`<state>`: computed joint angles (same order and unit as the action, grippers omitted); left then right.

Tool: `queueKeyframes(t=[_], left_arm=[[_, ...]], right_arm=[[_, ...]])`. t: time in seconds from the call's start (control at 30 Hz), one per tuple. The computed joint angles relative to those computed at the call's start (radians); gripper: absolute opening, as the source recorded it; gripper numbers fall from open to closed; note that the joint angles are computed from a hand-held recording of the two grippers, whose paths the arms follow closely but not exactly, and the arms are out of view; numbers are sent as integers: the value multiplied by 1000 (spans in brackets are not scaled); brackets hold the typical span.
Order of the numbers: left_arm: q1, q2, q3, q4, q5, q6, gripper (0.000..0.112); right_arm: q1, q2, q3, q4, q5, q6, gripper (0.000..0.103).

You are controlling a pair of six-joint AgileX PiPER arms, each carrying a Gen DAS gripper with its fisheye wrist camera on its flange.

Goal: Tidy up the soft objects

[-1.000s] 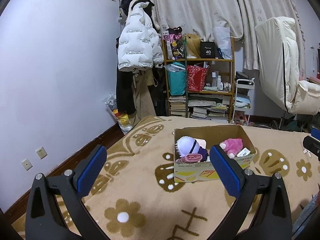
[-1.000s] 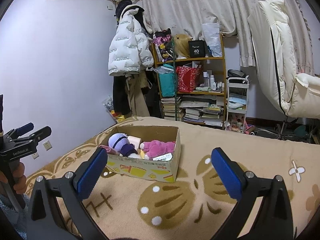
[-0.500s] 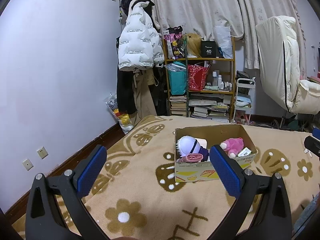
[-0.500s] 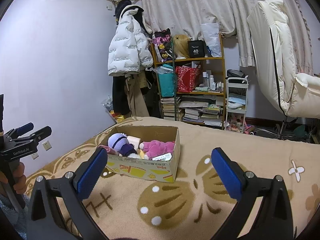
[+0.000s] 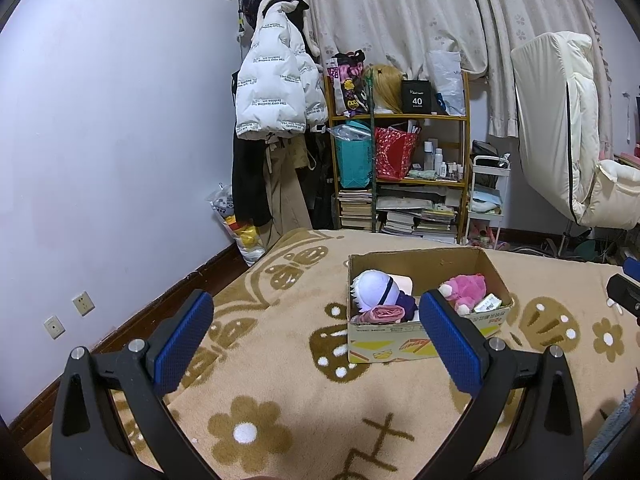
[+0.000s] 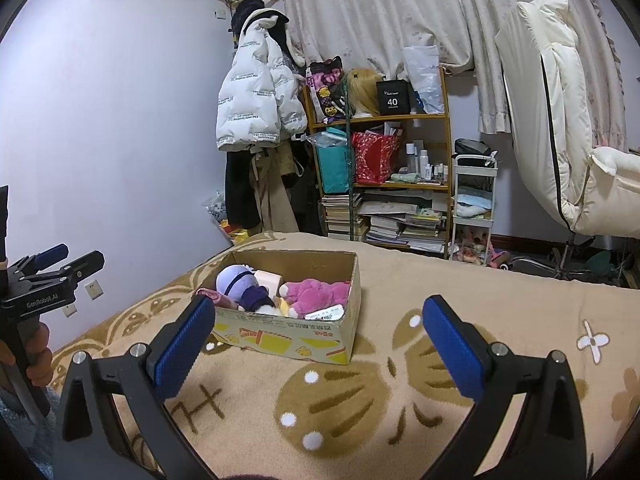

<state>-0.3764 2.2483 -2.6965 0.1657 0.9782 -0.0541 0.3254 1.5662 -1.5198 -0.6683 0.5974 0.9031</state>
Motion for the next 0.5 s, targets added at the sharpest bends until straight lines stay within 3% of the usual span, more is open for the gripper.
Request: queueKeyframes(t=[0.17,0.3,0.5], left_arm=[[0,34,-74,-4,40,9,102],[-2,-34,81,5,-41,-5,102],[-2,-27,71,2,-37,-3,102]], right_arm=[[1,0,0,-4,2,3,103],[-2,-2,4,-4,-2,4,103],[-5,-6,8,3,-6,-4,103]])
